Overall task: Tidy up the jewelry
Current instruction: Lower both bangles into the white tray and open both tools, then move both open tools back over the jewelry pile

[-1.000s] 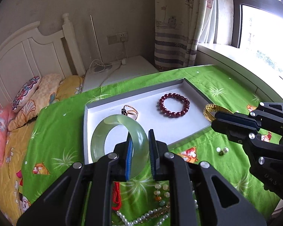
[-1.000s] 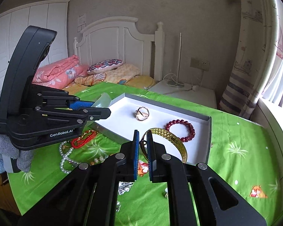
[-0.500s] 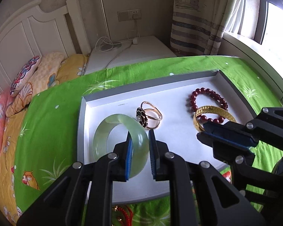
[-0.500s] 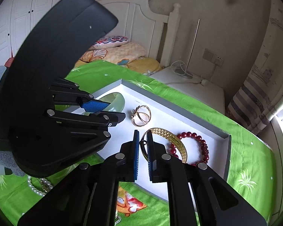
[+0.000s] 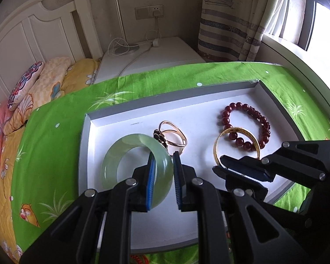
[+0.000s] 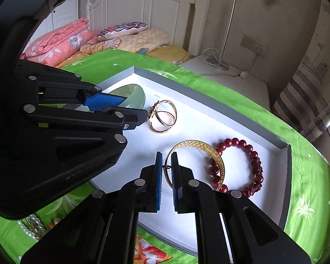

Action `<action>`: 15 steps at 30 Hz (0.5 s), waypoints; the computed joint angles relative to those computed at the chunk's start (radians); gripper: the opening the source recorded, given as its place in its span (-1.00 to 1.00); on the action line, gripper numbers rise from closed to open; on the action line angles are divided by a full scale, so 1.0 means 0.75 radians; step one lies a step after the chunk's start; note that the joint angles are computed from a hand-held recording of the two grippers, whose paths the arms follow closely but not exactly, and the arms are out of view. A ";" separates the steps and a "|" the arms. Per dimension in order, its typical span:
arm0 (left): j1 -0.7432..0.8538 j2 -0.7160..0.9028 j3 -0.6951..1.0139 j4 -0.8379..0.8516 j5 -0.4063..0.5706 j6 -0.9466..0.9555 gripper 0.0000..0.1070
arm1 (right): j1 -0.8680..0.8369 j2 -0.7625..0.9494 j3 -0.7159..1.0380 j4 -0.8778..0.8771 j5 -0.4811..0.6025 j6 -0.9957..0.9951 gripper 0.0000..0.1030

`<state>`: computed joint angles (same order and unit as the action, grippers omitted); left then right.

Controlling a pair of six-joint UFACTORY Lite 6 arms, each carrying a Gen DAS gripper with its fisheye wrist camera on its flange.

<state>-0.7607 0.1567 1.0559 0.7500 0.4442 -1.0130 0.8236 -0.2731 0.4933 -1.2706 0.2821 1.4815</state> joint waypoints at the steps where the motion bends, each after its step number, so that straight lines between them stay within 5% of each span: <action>1: -0.005 0.011 0.004 0.009 0.000 -0.008 -0.72 | -0.020 0.003 -0.001 0.034 -0.013 -0.026 -0.83; 8: -0.037 0.023 0.014 0.032 -0.006 -0.023 -0.51 | -0.168 -0.020 -0.016 0.478 -0.110 -0.428 -0.73; 10: -0.040 -0.021 -0.010 0.068 -0.009 -0.059 -0.03 | -0.172 -0.051 -0.038 0.520 -0.111 -0.463 -0.71; 15: -0.059 -0.231 -0.131 0.174 0.007 -0.155 0.44 | -0.177 -0.207 -0.109 0.793 -0.105 -0.717 -0.47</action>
<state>-0.8047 -0.0168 0.9577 0.8809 0.4494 -1.1291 0.6909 -0.4285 0.4112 -0.6758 0.2031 0.9441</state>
